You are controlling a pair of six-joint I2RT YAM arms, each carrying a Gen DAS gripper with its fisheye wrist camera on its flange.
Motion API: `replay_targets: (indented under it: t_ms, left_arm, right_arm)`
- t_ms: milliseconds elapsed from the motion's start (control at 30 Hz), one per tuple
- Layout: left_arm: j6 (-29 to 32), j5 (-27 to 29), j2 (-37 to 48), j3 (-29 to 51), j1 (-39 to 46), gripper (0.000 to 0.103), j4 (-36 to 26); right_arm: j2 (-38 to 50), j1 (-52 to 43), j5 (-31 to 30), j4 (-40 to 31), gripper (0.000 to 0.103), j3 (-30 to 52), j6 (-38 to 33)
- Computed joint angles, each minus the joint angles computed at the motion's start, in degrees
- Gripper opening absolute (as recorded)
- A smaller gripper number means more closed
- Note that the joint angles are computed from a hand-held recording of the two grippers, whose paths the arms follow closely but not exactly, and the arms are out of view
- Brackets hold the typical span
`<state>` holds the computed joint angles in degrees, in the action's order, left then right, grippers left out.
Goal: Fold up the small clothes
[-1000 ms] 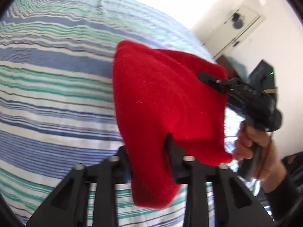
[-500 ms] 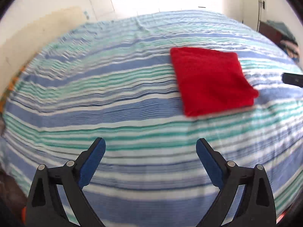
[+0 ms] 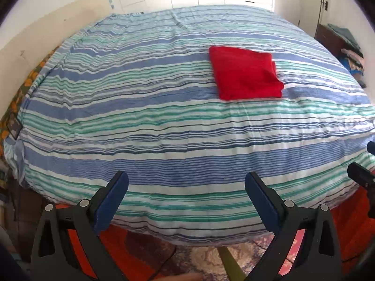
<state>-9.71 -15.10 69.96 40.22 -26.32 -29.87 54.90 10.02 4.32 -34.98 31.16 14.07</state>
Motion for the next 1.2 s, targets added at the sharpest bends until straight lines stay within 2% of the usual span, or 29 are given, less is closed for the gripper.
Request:
replay_targets:
  t_ms: [100,233,300,600,967,1200]
  left_arm:
    - [-1.17,0.29,-1.71,0.32,-0.65,0.100,-1.81]
    - [-1.88,4.56,-3.46,1.36,0.74,0.100,-4.29]
    - [-2.45,3.28,-4.17,1.72,-0.17,0.100,-5.30]
    - [-2.97,-2.23,-5.51,2.65,-2.95,0.100,-8.02]
    - [-3.05,0.99,-5.65,3.84,-1.65,0.100,-9.96]
    - [-3.22,0.81,-6.07,4.21,-1.98,0.100,-10.49]
  right_arm:
    - [-2.97,5.16,4.27,-4.87,0.100,2.95,2.99]
    - [-3.08,9.43,9.20,-8.31,0.100,7.08,3.89]
    - [-2.79,10.54,10.63,-9.09,0.100,8.26,3.70]
    - [-3.73,14.80,12.57,-13.38,0.100,9.77,5.88]
    - [-3.89,16.57,12.61,-15.46,0.100,10.97,6.02]
    - [-3.37,19.00,13.54,-16.75,0.100,12.64,6.78]
